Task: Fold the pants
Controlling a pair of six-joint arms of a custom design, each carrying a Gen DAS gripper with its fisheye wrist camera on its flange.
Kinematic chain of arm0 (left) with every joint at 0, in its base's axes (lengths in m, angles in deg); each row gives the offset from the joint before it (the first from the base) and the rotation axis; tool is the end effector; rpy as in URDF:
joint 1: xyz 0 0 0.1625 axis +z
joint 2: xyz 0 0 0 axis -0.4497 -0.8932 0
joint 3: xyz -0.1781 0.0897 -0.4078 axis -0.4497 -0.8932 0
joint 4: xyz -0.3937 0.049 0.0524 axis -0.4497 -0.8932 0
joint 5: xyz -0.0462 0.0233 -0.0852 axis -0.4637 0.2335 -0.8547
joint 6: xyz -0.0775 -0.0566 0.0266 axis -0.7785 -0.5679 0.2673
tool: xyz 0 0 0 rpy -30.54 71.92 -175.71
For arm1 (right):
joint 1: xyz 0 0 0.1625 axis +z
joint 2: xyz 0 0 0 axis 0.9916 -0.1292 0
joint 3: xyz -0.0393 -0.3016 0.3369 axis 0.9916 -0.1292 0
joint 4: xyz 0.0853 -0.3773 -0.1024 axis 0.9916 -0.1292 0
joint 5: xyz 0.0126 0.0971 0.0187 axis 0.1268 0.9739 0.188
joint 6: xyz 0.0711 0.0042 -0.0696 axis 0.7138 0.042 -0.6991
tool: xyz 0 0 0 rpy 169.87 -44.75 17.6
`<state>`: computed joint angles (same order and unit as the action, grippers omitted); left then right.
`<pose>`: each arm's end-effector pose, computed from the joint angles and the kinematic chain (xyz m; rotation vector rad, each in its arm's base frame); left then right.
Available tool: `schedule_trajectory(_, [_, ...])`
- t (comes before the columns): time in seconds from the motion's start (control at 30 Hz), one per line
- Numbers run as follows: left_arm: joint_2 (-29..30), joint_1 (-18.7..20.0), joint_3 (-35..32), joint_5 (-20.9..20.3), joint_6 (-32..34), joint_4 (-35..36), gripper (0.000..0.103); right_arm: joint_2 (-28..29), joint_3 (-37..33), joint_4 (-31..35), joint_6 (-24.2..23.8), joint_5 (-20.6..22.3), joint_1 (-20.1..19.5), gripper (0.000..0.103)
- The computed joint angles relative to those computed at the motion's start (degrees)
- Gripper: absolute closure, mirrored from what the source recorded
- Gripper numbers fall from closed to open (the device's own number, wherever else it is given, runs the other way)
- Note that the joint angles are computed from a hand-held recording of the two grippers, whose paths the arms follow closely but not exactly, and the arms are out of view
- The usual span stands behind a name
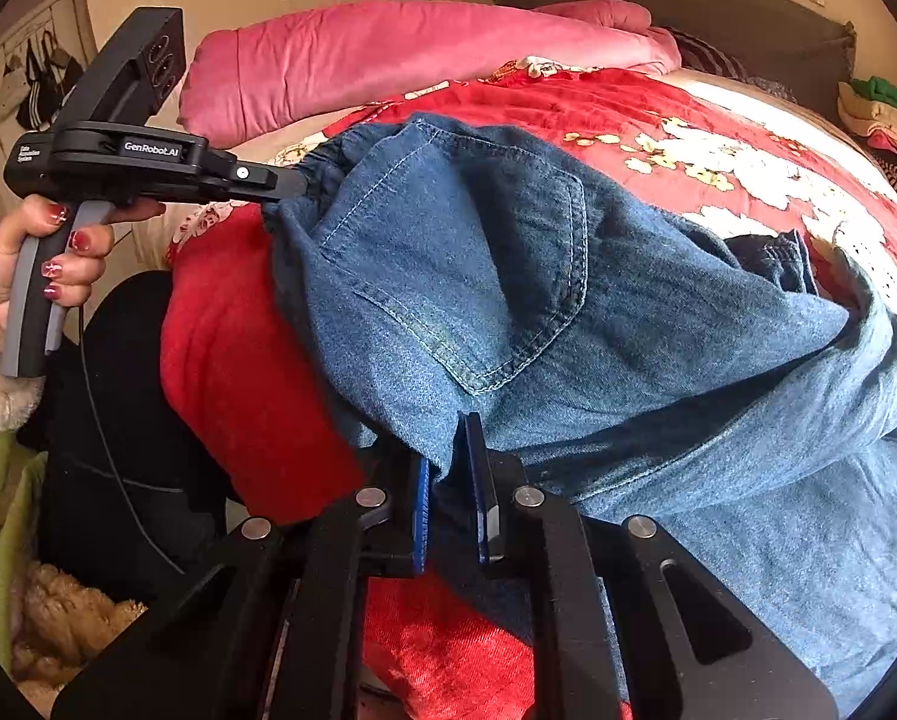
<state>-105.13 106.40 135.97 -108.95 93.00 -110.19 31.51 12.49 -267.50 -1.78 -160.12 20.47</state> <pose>0.0050 -0.8313 0.2588 0.7216 2.7681 -0.4896 0.2604 -0.7179 -0.0574 0.7260 -2.4696 0.6781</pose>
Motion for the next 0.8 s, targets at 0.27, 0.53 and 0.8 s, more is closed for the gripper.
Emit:
schedule_trajectory(0.27, [-4.76, -0.67, 5.06, 1.3, -0.2, -7.6, 0.074, -1.21, 1.8, -0.37, -0.08, 2.54, -0.54, 0.073])
schedule_trajectory(0.53, [-5.31, -4.53, 8.01, -4.42, 3.97, -8.04, 0.074, -2.87, 3.85, 0.02, 2.3, 6.32, -0.15, 0.048])
schedule_trajectory(0.8, [1.29, -5.58, 6.8, 6.44, 8.61, -5.66, 0.074, -8.0, 10.87, -12.63, 7.42, 6.65, -0.31, 0.047])
